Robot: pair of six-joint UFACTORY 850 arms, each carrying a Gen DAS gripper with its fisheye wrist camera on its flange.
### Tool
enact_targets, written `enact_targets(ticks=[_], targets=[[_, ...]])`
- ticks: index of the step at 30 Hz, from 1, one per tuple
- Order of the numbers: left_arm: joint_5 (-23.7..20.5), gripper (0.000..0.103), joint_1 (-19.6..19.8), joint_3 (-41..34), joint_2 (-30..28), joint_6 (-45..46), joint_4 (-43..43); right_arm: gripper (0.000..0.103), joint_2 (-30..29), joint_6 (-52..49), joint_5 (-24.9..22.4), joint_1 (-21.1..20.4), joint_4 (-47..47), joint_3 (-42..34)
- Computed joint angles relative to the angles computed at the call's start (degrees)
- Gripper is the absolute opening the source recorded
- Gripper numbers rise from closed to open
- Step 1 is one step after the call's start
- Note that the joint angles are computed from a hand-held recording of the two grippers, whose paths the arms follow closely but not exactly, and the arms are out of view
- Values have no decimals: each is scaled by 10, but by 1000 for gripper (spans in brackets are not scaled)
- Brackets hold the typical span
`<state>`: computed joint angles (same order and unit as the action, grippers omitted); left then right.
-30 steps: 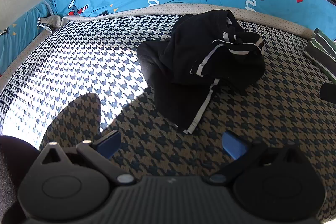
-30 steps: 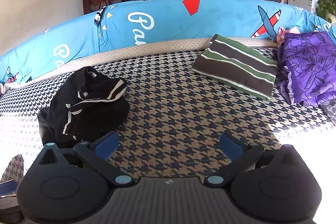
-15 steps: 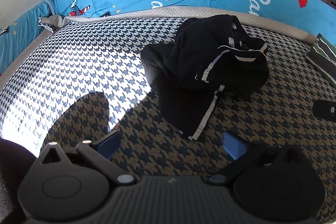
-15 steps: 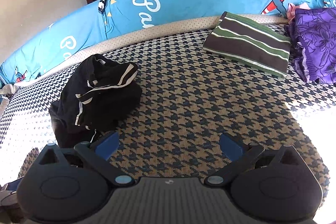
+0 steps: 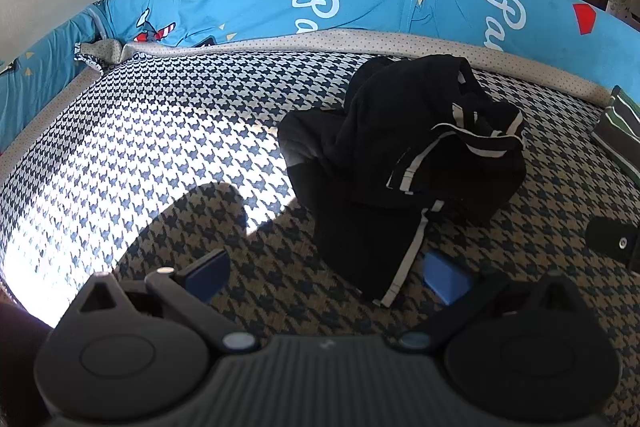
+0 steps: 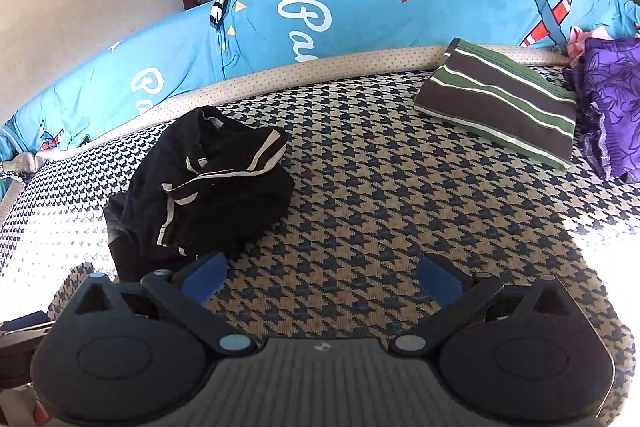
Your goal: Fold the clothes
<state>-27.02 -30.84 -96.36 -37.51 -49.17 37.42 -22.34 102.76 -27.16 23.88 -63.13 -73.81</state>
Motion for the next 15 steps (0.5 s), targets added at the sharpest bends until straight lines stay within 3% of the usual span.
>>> enact_targets(ticks=[8, 15], targets=[[2, 103, 11, -58, -32, 39, 13, 102, -2, 17, 33, -13, 15, 1], [1, 103, 23, -126, -75, 143, -50, 90, -14, 12, 52, -13, 10, -6]])
